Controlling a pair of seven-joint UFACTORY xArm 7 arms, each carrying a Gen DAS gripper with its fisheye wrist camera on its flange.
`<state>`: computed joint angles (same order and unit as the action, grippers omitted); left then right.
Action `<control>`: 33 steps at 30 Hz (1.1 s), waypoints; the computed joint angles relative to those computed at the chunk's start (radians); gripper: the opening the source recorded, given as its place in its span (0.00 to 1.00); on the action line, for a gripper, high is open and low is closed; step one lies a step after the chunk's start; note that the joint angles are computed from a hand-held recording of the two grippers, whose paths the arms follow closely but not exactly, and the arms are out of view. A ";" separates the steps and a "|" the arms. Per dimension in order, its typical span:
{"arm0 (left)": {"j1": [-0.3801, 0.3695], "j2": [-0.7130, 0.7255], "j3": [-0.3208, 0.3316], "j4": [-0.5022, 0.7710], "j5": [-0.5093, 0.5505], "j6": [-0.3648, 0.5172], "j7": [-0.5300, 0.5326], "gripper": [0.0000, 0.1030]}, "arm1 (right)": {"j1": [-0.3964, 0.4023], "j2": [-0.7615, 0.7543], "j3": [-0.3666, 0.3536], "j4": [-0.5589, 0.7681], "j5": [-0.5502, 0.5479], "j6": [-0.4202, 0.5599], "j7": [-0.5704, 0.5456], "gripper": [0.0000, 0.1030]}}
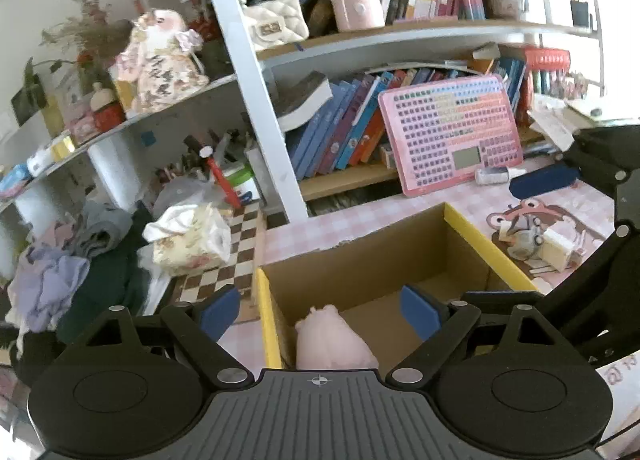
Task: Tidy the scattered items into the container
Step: 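Open the left gripper dropping the pig while the right gripper releases the tape into the box, then withdraw both tools from the box back toward the table items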
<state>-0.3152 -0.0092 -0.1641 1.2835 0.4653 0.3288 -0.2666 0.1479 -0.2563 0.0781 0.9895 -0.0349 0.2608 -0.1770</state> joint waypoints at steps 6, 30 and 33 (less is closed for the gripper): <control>0.029 -0.151 -0.010 -0.155 -0.083 -0.022 0.026 0.88 | -0.032 -0.123 0.066 -0.092 -0.055 -0.005 0.126 0.92; 0.126 -0.621 -0.147 -0.599 -0.281 -0.023 -0.162 0.95 | -0.077 -0.632 0.251 -0.443 -0.154 0.145 0.592 0.97; 0.114 -0.667 -0.156 -0.640 -0.293 0.000 -0.190 0.95 | -0.063 -0.682 0.265 -0.474 -0.155 0.179 0.637 0.98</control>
<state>-0.2012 -0.6759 -0.3200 0.6439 0.1726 0.3290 -0.4571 0.0845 -0.9381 0.3431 0.5155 -0.1902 0.4397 0.4596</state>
